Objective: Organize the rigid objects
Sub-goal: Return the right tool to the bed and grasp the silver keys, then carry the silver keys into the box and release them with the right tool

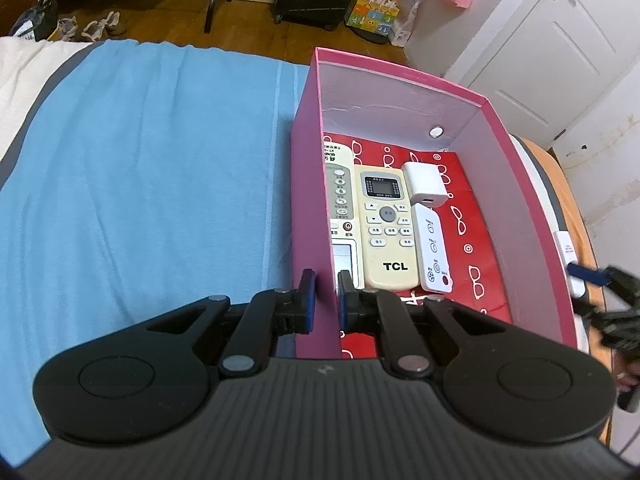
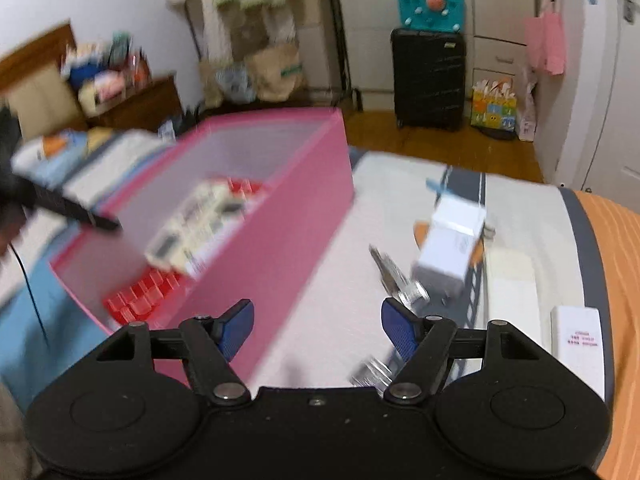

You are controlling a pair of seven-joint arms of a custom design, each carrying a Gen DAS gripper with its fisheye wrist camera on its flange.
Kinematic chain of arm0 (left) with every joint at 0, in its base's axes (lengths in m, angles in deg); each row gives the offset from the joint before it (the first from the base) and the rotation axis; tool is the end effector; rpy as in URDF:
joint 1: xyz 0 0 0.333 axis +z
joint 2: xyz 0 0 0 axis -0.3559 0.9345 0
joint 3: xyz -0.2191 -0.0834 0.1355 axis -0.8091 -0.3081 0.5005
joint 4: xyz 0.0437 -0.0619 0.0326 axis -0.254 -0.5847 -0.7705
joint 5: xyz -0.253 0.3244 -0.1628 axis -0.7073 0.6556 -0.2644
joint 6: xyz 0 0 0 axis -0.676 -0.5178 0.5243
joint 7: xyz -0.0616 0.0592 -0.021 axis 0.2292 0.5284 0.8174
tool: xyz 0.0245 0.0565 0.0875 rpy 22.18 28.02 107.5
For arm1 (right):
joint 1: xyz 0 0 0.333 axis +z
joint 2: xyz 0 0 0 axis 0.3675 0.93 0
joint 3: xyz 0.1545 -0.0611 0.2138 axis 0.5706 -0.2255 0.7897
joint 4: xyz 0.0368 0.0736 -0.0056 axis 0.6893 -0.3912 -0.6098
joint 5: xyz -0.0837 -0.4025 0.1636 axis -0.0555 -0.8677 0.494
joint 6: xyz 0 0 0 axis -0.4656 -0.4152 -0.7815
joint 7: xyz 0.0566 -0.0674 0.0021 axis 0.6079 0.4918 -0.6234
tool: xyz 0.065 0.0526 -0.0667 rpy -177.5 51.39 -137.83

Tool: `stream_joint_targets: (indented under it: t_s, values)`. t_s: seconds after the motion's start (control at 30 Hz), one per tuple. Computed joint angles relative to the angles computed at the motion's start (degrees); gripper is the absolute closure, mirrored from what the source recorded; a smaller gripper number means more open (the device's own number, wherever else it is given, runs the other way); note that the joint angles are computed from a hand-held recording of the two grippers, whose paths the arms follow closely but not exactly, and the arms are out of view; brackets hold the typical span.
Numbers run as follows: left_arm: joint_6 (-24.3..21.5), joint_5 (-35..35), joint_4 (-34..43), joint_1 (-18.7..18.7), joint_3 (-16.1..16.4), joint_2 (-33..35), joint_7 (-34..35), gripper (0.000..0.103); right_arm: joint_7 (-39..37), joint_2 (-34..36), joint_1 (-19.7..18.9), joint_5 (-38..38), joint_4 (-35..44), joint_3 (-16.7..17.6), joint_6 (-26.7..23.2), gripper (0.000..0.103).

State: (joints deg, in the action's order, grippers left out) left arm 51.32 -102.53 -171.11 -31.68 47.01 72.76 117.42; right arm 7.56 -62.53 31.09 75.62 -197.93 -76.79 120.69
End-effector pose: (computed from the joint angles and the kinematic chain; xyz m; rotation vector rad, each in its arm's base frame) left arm 0.6398 -0.3068 0.4867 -1.8477 2.3222 -0.9701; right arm 0.5040 0.1460 0.4721 -1.8277 1.6381 -0.5378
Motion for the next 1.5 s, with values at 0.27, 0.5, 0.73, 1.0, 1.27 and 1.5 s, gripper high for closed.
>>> stream_joint_targets:
  t_s: [0.27, 0.5, 0.73, 1.0, 1.27, 1.5]
  values:
    - [0.0, 1.6, 0.3, -0.4, 0.1, 0.3, -0.8, 0.093, -4.6, 6.2, -1.8, -6.8, 4.8, -0.8, -12.3, 0.051]
    - [0.1, 2.2, 0.4, -0.5, 0.0, 0.5, -1.3, 0.093, -4.7, 8.0, 0.0, -4.5, 8.6, -2.0, -18.6, 0.072]
    - [0.1, 2.3, 0.4, -0.5, 0.0, 0.5, -1.4, 0.093, 4.7, 3.9, -0.8, -10.8, 5.5, 0.8, -17.2, 0.073]
    - [0.2, 2.5, 0.4, -0.6, 0.0, 0.4, -1.9, 0.093, 7.4, -1.6, 0.0, -10.7, 4.8, 1.4, -13.3, 0.073]
    - [0.3, 2.2, 0.3, -0.5, -0.1, 0.4, -1.7, 0.093, -2.6, 2.9, 5.1, -3.1, 13.2, -0.1, -8.6, 0.073]
    - [0.8, 1.2, -0.5, -0.2, -0.2, 0.0, -0.7, 0.093, -14.2, 19.9, 9.2, 2.3, 32.6, -0.4, -18.9, 0.073]
